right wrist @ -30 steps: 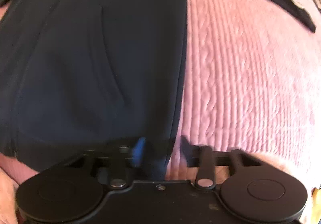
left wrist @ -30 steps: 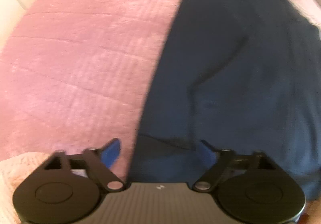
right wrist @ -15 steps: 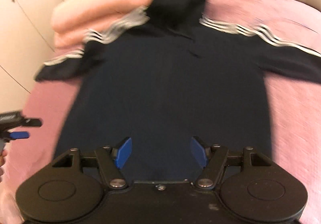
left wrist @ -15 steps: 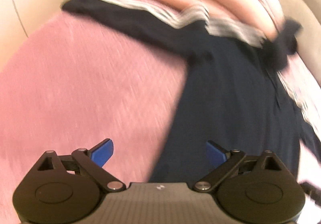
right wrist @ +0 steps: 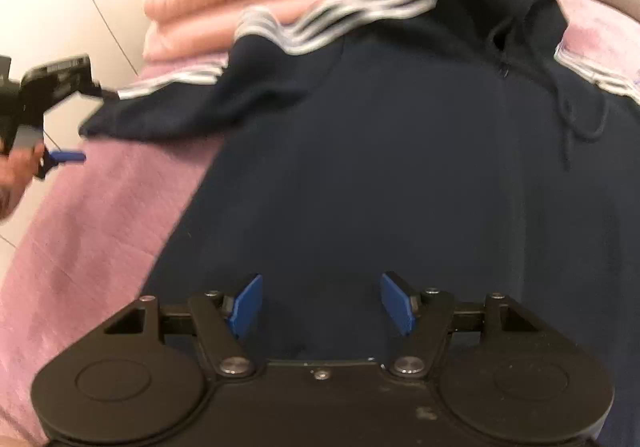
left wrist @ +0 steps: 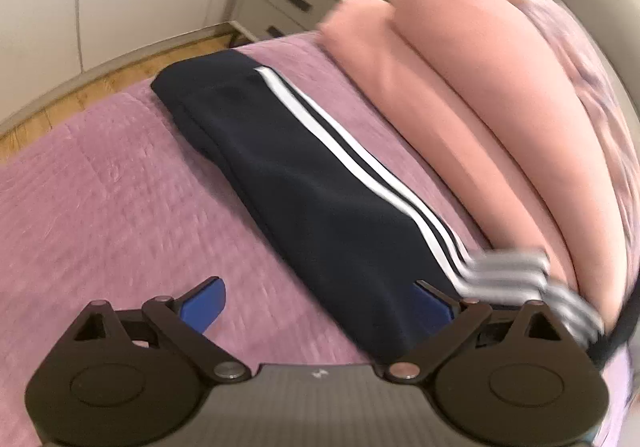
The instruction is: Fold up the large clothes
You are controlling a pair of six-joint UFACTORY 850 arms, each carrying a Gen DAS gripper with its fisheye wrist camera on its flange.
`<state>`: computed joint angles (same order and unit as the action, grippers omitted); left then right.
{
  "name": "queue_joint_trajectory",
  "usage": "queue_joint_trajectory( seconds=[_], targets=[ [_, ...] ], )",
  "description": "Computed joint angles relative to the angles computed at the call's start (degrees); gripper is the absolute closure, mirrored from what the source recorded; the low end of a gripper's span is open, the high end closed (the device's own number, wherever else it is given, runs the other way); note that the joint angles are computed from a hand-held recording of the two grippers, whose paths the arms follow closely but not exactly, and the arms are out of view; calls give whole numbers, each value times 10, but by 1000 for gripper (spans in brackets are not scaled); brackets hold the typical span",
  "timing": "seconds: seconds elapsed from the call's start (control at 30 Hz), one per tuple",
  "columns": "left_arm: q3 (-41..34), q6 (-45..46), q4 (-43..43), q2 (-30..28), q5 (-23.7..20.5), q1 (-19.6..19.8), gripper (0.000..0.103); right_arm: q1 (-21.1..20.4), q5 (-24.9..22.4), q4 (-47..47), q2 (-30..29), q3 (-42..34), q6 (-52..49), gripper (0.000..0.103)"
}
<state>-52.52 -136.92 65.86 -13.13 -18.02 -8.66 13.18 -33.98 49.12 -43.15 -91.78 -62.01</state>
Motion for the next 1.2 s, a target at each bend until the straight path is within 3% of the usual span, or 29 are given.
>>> queue_joint_trajectory(
  seconds=[0.1, 0.17, 0.2, 0.23, 0.27, 0.3, 0.33, 0.47, 0.53, 0.7, 0.8, 0.9, 1.07, 1.2],
  targets=[
    [16, -175, 163, -16, 41, 40, 6, 3, 28, 68, -3, 17, -67, 17],
    [15, -241, 238, -27, 27, 50, 8, 6, 36, 94, 3, 30, -108, 4],
    [9, -238, 243, -34, 0, 47, 27, 9, 39, 102, 4, 34, -127, 0],
    [1, -211, 230, -42, -30, 43, 72, 12, 51, 110, 8, 42, -148, 0],
    [-9, -160, 195, -48, -48, 39, 92, 17, 69, 120, 12, 52, -173, 0],
    [-19, -119, 168, -55, -60, 39, 95, 21, 85, 127, 17, 61, -196, 0],
    [-30, -103, 138, -56, -95, 31, 96, 24, 96, 128, 19, 65, -202, 0],
    [-95, 25, 131, -88, -334, -10, 97, 23, 88, 112, 15, 54, -165, 0],
    [-111, 21, 153, -90, -379, -12, 97, 19, 78, 127, 11, 51, -179, 0],
    [-128, -12, 238, -73, -374, -33, 97, 7, 36, 100, 4, 30, -155, 2],
    [-150, -27, 283, -69, -387, -69, 97, -16, -24, 88, -9, -3, -81, 8],
    [-194, -22, 316, -80, -389, -111, 97, -38, -51, 77, -16, -27, -32, 8],
    [-315, 20, 367, -143, -356, -177, 97, -77, -57, 65, -19, -52, -11, 8],
    [-419, 3, 428, -213, -282, -213, 97, -105, -52, 30, -29, -78, 7, 8]
  ],
)
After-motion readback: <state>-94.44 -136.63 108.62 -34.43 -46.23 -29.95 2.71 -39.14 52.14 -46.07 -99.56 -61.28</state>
